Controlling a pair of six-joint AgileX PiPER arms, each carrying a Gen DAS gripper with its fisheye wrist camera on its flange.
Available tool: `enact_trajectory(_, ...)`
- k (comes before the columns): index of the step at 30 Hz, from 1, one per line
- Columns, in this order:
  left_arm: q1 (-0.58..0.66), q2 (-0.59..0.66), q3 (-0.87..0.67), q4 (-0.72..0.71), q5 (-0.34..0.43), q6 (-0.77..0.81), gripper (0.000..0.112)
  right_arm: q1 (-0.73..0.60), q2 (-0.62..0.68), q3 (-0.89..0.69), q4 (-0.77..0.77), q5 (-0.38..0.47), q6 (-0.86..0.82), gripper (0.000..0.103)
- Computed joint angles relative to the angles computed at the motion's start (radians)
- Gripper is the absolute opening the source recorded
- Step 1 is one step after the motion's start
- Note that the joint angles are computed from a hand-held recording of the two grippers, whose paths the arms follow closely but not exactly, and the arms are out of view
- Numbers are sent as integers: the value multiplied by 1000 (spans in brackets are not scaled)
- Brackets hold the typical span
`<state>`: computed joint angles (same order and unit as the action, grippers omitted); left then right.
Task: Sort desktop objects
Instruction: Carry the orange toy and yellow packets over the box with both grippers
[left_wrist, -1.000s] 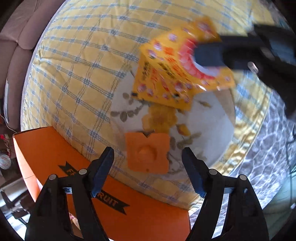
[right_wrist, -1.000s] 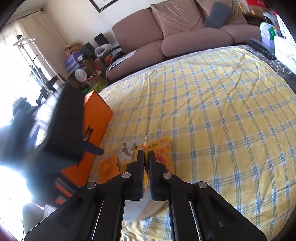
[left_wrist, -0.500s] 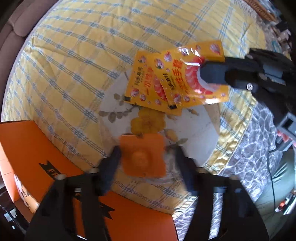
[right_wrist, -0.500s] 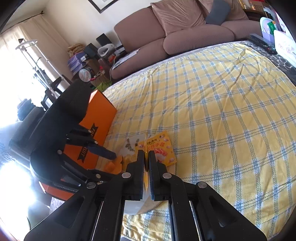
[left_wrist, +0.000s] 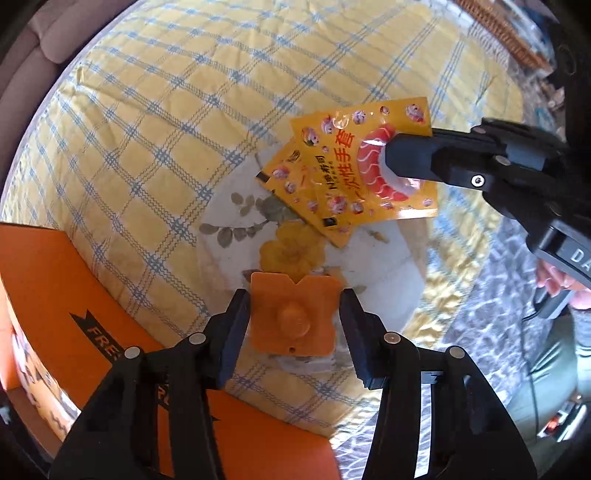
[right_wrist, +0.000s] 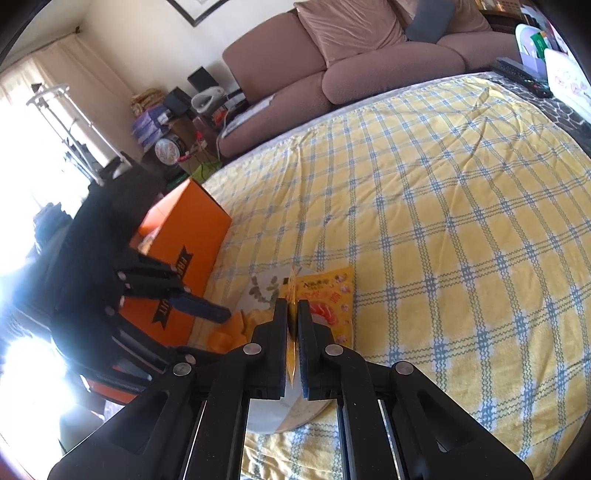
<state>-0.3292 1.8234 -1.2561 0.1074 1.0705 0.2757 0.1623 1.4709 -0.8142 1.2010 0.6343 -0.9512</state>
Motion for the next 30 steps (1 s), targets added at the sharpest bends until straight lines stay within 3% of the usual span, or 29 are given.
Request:
enact_trajectory(6, 40, -128, -34, -108, 40, 78, 47, -51, -38, 7, 65, 56, -36, 4)
enact_trajectory(13, 258, -327, -33, -237, 106, 247, 47, -55, -106, 8, 72, 98, -18, 4)
enact_trajectory(21, 416, -545, 193, -273, -24, 331, 47, 157, -195, -27, -69, -10, 163, 4)
enact_trajectory(25, 502, -599, 238, -337, -6, 420, 47, 254, -189, -51, -140, -66, 276, 4)
enact_trajectory(30, 589, -628, 267, -404, 19, 507, 47, 394, -171, -138, -335, -125, 510, 4)
